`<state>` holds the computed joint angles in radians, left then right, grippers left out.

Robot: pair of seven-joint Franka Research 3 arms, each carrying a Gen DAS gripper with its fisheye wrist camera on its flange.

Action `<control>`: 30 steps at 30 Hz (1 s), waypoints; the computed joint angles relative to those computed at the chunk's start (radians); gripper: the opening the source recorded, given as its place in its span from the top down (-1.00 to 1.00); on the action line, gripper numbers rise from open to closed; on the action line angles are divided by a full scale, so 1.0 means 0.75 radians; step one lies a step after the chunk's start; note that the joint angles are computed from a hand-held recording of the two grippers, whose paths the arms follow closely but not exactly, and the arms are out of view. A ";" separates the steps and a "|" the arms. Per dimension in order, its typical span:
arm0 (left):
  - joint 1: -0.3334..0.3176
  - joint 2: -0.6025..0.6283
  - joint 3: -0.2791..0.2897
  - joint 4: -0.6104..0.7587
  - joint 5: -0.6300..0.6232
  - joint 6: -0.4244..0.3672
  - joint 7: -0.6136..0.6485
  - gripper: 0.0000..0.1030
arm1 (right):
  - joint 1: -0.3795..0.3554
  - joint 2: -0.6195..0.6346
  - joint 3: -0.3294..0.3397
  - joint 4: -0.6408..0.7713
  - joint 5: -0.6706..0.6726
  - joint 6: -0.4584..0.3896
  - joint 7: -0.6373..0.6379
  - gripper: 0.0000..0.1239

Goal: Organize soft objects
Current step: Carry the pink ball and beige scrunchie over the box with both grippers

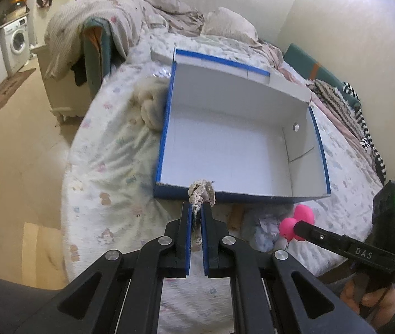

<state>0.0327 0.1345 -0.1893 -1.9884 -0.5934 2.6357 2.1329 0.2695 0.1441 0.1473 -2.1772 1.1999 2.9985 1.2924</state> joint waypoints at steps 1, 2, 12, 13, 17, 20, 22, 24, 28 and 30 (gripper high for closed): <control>-0.002 -0.008 0.001 -0.001 0.009 0.005 -0.010 0.88 | 0.000 -0.008 -0.001 -0.001 -0.005 0.002 -0.002 0.32; -0.005 -0.014 0.002 0.003 0.018 0.009 -0.018 0.88 | 0.002 -0.015 -0.003 -0.002 -0.017 0.000 0.003 0.32; -0.034 0.053 -0.007 0.174 0.159 0.017 -0.086 0.88 | -0.012 -0.021 -0.059 0.058 -0.264 -0.050 0.196 0.32; -0.035 0.070 -0.011 0.200 0.180 0.013 -0.097 0.88 | -0.018 -0.015 -0.066 0.073 -0.301 -0.054 0.222 0.32; -0.042 0.166 -0.031 0.335 0.277 -0.031 -0.158 0.88 | -0.042 0.019 -0.086 0.135 -0.436 -0.065 0.310 0.32; -0.049 0.241 -0.048 0.430 0.351 -0.051 -0.204 0.88 | -0.064 0.056 -0.094 0.187 -0.521 -0.081 0.360 0.32; -0.058 0.296 -0.058 0.499 0.401 -0.062 -0.239 0.88 | -0.083 0.086 -0.097 0.228 -0.563 -0.095 0.387 0.32; -0.069 0.351 -0.068 0.566 0.451 -0.074 -0.269 0.88 | -0.097 0.122 -0.098 0.273 -0.603 -0.107 0.412 0.32; -0.090 0.449 -0.082 0.655 0.546 -0.065 -0.307 0.88 | -0.126 0.203 -0.087 0.342 -0.661 -0.105 0.439 0.32; -0.099 0.485 -0.086 0.669 0.588 -0.044 -0.317 0.88 | -0.132 0.227 -0.080 0.341 -0.675 -0.092 0.449 0.32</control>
